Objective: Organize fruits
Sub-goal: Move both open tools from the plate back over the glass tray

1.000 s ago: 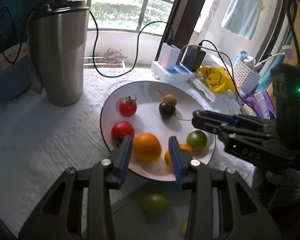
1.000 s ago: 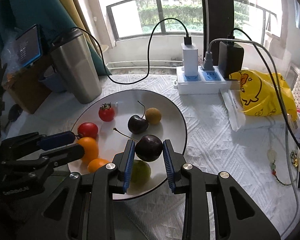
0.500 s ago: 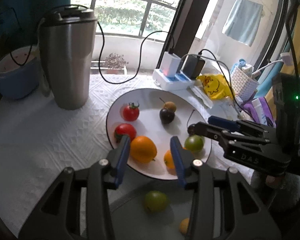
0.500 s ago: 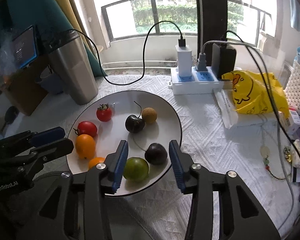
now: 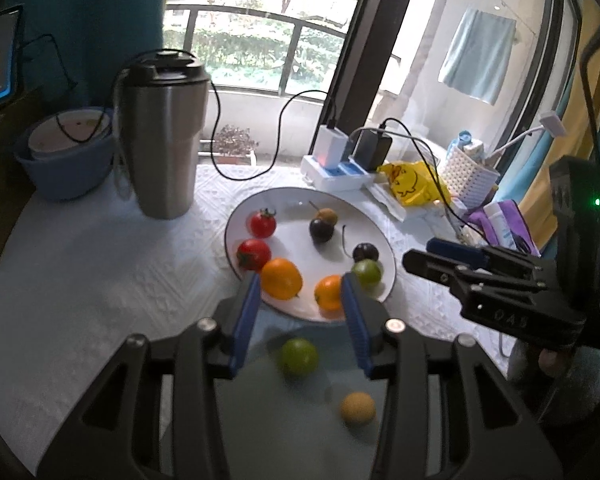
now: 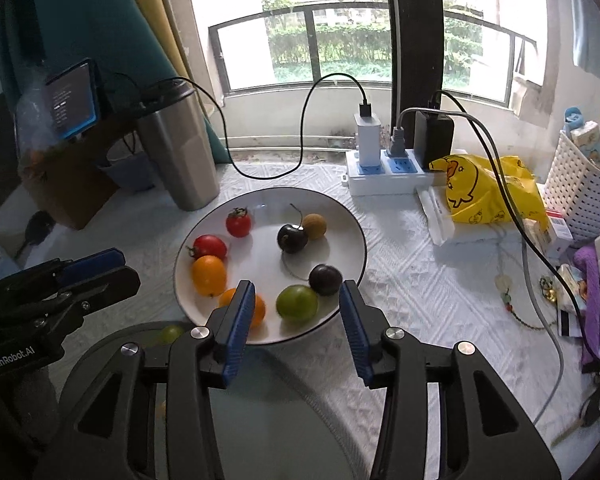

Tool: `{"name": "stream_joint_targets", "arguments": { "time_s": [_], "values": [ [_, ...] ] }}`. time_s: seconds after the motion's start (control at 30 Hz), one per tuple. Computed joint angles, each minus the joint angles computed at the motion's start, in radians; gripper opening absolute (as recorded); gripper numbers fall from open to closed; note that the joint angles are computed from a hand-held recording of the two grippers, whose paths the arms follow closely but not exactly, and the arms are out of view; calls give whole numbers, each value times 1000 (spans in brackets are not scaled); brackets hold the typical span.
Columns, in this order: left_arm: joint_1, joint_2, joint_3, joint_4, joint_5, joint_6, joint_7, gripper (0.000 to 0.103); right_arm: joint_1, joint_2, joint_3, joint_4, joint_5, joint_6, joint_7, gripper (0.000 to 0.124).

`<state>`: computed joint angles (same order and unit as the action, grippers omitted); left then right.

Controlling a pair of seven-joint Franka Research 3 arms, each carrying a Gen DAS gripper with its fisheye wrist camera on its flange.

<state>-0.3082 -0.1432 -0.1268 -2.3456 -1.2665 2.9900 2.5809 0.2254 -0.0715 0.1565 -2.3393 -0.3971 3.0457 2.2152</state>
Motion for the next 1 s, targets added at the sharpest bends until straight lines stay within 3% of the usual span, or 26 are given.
{"name": "stream_joint_targets", "arguments": {
  "time_s": [0.63,1.0],
  "values": [
    [-47,-147,66,-172,-87,25,71,43,-72,-88,145,-103,-56,16,111,46],
    [-33,-187,62,-234,-162,20,144,44,20,-32,125,-106,-21,20,102,46]
  ]
}}
